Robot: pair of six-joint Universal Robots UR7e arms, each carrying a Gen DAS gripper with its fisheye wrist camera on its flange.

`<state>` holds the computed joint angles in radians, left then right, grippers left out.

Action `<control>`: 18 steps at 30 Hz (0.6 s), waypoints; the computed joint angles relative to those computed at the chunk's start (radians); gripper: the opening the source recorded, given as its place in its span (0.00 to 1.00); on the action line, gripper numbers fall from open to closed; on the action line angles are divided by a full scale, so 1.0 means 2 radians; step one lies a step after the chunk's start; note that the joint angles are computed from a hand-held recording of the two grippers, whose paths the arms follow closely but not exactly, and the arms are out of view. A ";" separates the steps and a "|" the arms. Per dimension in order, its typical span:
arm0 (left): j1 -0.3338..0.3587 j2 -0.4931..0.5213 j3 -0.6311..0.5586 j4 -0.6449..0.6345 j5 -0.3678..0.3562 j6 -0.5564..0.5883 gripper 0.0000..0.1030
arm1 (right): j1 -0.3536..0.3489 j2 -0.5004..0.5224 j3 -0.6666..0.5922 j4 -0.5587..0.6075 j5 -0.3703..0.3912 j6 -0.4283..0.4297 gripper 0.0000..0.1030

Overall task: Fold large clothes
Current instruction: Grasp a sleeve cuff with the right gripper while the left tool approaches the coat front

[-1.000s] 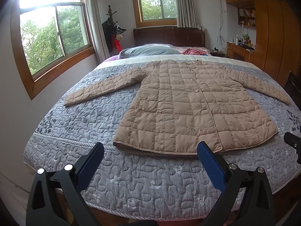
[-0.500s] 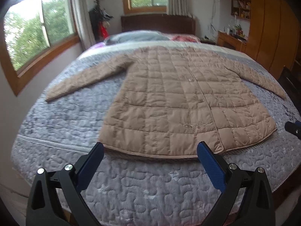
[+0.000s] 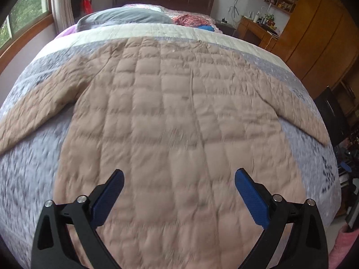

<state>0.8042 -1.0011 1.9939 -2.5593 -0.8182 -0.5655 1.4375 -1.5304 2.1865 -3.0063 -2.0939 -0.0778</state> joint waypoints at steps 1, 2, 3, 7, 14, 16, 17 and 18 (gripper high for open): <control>0.007 0.016 -0.024 0.004 -0.002 0.013 0.95 | -0.013 -0.003 -0.013 0.019 0.013 0.005 0.97; 0.017 0.037 -0.053 0.000 -0.009 0.033 0.95 | -0.034 -0.005 -0.034 0.045 0.034 0.013 0.97; 0.025 0.052 -0.077 -0.006 -0.021 0.050 0.95 | -0.049 -0.002 -0.052 0.063 0.049 0.017 0.97; 0.055 0.104 -0.159 -0.006 -0.069 0.081 0.95 | -0.092 0.015 -0.102 0.099 0.083 0.045 0.97; 0.093 0.174 -0.269 0.019 -0.096 0.104 0.82 | -0.131 0.055 -0.162 0.124 0.091 0.054 0.97; 0.101 0.187 -0.289 0.024 -0.091 0.104 0.79 | -0.135 0.065 -0.175 0.123 0.098 0.044 0.97; 0.103 0.192 -0.296 0.027 -0.087 0.108 0.78 | -0.136 0.072 -0.184 0.126 0.097 0.040 0.97; 0.106 0.197 -0.302 0.029 -0.085 0.113 0.75 | -0.136 0.078 -0.192 0.131 0.090 0.037 0.97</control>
